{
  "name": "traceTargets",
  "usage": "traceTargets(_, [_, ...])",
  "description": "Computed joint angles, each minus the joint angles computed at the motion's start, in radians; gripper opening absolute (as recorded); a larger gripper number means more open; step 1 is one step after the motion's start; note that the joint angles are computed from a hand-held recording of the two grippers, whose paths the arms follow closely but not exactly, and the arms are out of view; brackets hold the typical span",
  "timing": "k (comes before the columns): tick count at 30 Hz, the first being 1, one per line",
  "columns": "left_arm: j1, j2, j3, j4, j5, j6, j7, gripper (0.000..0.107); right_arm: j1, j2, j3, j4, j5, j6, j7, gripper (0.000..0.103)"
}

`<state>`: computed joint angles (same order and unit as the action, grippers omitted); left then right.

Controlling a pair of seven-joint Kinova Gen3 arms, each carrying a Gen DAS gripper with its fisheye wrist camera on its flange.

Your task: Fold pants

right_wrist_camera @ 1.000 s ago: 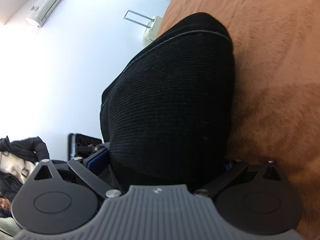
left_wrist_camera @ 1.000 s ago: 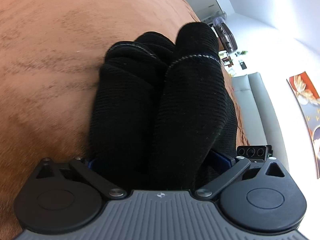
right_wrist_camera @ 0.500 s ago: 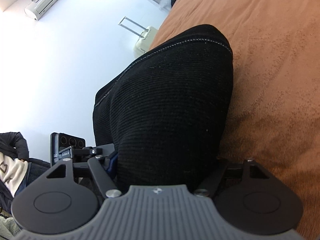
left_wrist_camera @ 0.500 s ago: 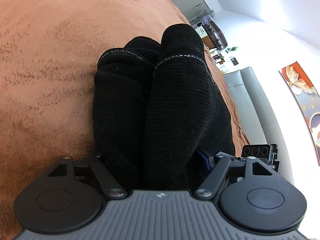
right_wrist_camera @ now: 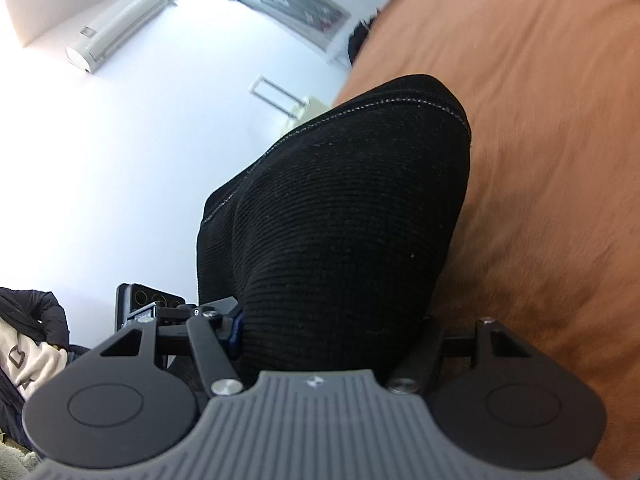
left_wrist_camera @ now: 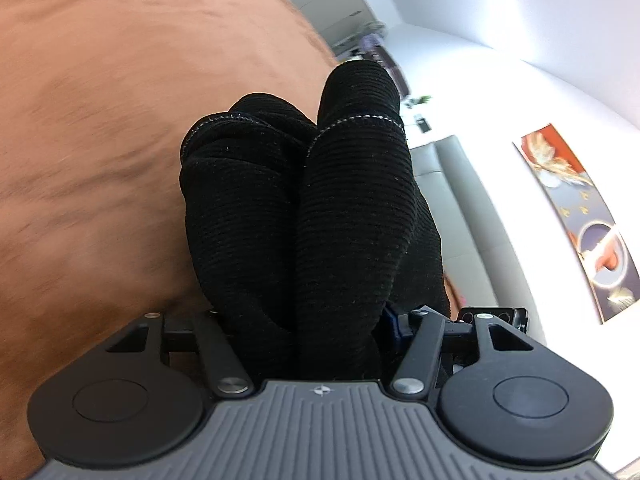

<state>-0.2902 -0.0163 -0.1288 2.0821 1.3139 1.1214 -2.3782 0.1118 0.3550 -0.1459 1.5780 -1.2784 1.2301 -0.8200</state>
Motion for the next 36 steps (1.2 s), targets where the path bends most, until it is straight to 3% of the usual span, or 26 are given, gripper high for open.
traceTargets(8, [0.131,0.133,0.128,-0.240,0.061,-0.099,0.076,0.067,0.107,-0.033,0.057,-0.128,0.002,0.074,-0.043,0.060])
traceTargets(18, [0.293,0.372,0.289,-0.476,0.062,-0.281,0.155,0.068,0.288,0.049,0.080,-0.311,0.103,0.171,-0.105,0.060])
traceTargets(28, [0.333,0.496,0.372,-0.530,-0.039,-0.354,0.249,0.068,0.389,0.194,0.059,-0.311,0.140,0.164,-0.068,0.060])
traceTargets(36, [0.321,0.503,0.412,-0.506,-0.033,-0.404,0.226,0.068,0.444,0.279,-0.006,-0.307,0.143,0.160,-0.037,0.061])
